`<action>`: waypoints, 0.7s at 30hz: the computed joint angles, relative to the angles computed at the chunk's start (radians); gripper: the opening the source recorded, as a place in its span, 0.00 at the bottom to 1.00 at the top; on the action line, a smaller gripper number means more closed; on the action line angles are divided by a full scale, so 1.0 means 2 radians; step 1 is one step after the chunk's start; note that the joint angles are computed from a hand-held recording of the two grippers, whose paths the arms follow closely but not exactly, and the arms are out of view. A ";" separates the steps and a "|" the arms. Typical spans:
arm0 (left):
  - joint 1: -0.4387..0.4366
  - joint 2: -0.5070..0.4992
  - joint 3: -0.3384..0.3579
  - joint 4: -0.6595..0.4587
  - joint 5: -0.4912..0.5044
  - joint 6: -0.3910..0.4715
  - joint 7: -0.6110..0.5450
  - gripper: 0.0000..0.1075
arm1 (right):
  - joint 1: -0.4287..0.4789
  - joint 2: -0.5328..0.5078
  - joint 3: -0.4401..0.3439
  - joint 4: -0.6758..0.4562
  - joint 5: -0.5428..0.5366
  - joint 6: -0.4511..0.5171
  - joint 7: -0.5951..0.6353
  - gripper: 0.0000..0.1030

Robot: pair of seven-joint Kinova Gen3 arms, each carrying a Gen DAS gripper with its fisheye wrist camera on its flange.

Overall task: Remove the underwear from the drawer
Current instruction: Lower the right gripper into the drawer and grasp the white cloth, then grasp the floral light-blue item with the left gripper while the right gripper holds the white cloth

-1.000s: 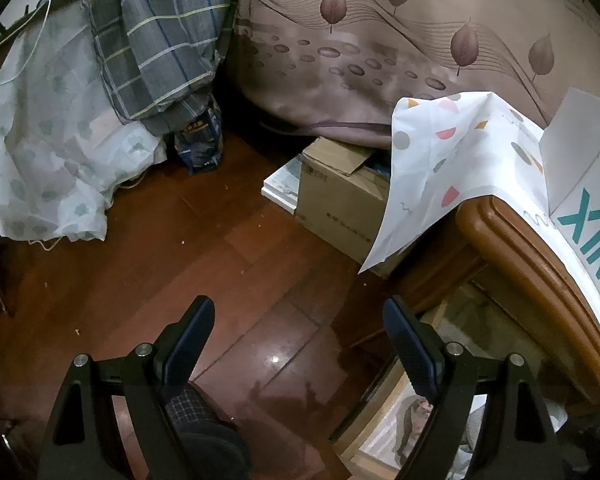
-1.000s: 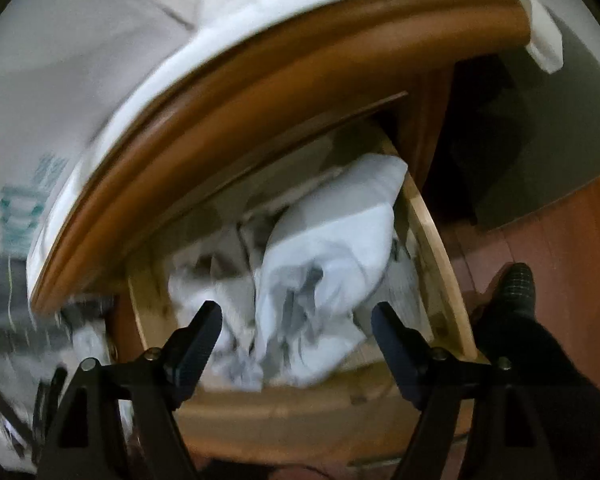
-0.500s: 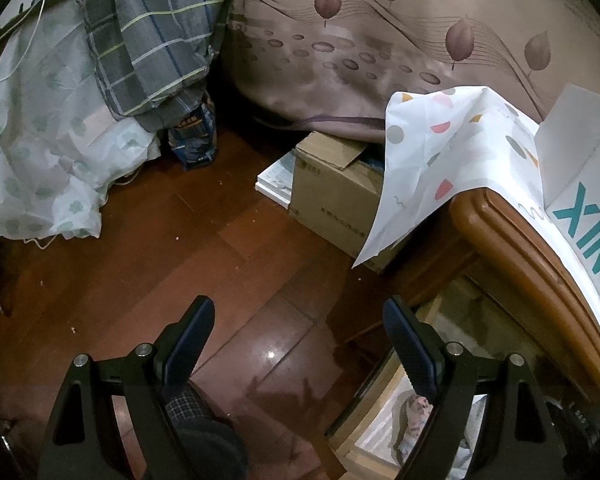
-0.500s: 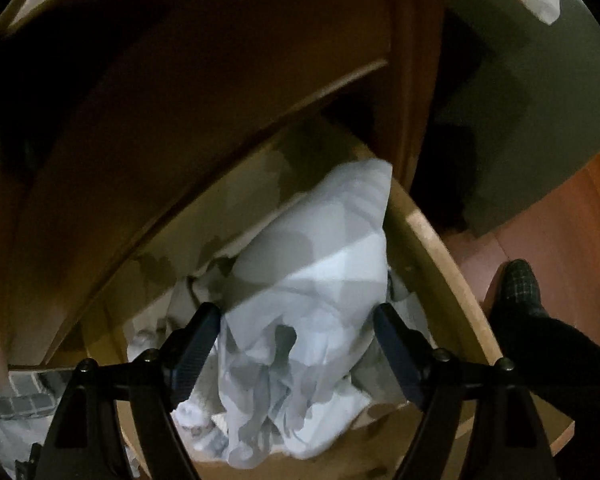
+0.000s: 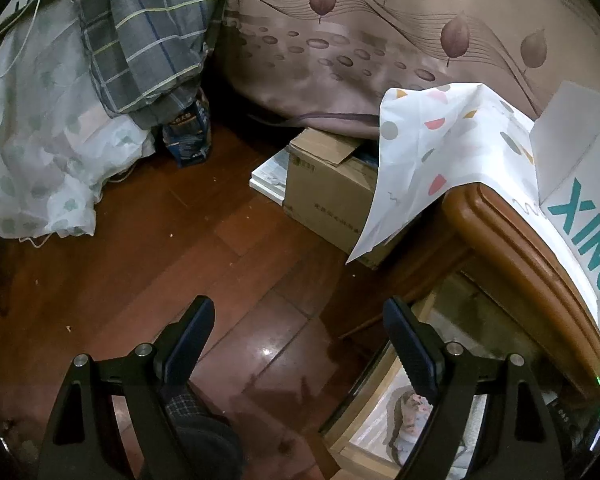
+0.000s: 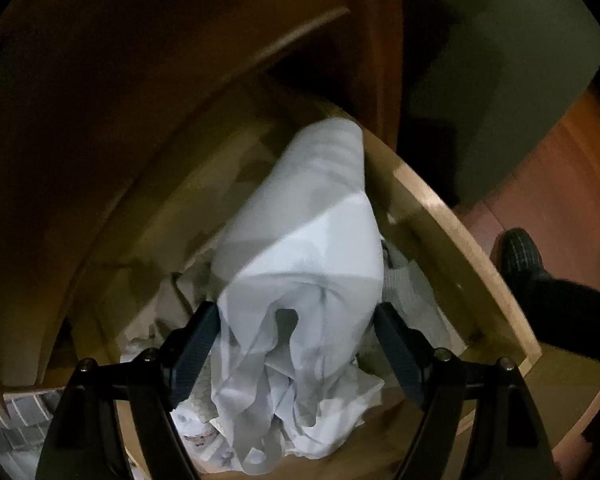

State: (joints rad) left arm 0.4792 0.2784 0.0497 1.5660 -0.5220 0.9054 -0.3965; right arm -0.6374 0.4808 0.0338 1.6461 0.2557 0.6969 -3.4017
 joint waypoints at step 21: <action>-0.001 0.007 0.001 -0.011 0.012 0.006 -0.016 0.78 | 0.037 0.037 0.001 0.040 -0.113 -0.159 0.096 0.41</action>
